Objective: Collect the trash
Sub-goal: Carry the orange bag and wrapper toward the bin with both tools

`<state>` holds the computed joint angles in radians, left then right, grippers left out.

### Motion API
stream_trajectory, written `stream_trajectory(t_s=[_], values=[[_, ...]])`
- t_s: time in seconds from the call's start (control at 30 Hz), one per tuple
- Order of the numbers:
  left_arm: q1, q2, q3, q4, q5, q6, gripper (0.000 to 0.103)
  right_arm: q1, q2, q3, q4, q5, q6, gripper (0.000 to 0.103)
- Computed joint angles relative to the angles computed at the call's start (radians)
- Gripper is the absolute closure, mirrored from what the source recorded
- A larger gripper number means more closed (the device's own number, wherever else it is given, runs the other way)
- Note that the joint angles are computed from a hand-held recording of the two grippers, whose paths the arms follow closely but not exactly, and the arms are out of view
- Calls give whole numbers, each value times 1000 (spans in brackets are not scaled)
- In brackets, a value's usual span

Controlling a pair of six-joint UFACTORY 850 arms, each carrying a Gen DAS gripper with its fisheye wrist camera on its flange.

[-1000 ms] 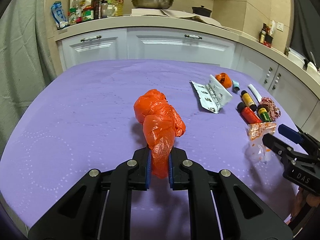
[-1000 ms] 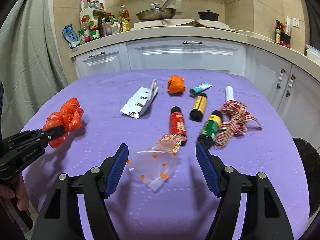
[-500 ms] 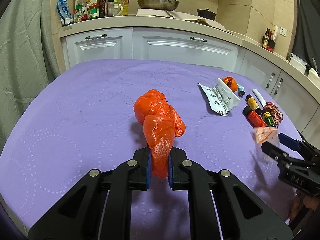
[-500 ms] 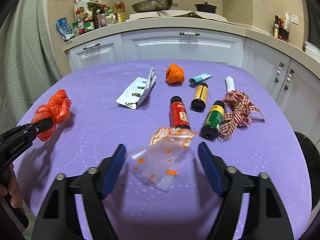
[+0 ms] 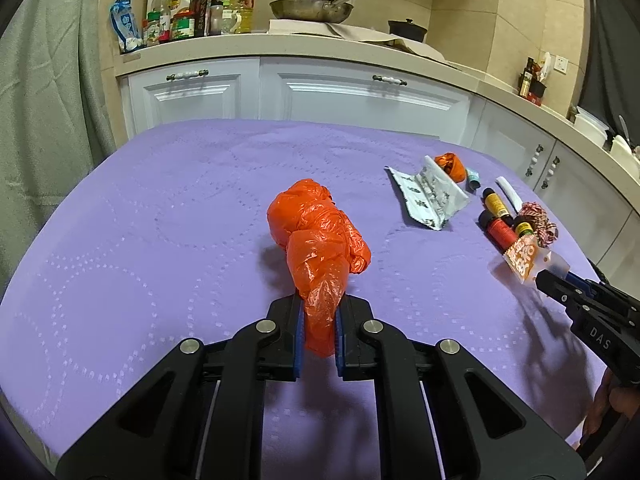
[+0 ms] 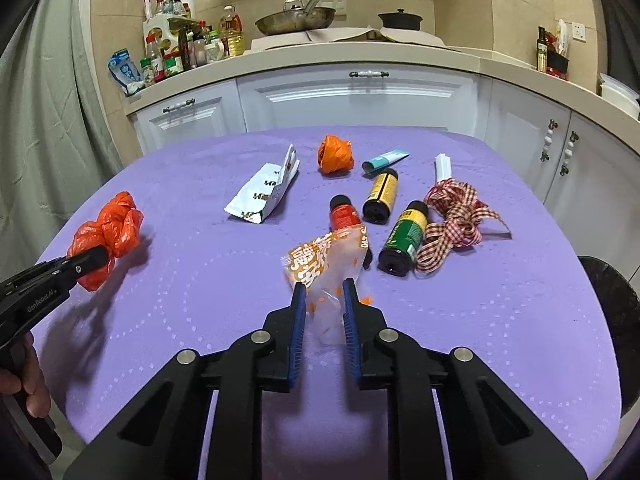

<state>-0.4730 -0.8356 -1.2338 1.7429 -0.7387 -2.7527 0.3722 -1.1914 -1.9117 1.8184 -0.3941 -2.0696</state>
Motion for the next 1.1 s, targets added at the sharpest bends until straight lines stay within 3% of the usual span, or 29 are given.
stream_trajectory(t_s=[0.3, 0.57, 0.87, 1.1], values=[[-30, -7, -49, 56, 6, 13, 93, -34, 37, 52, 157, -22, -155, 87], [-50, -82, -207, 112, 71, 95, 93, -91, 53, 69, 307, -10, -262, 87], [-65, -222, -491, 90, 177, 302, 93, -179, 56, 67, 561, 23, -437, 87], [-83, -389, -821, -46, 263, 584, 93, -243, 32, 25, 707, 50, -533, 87]])
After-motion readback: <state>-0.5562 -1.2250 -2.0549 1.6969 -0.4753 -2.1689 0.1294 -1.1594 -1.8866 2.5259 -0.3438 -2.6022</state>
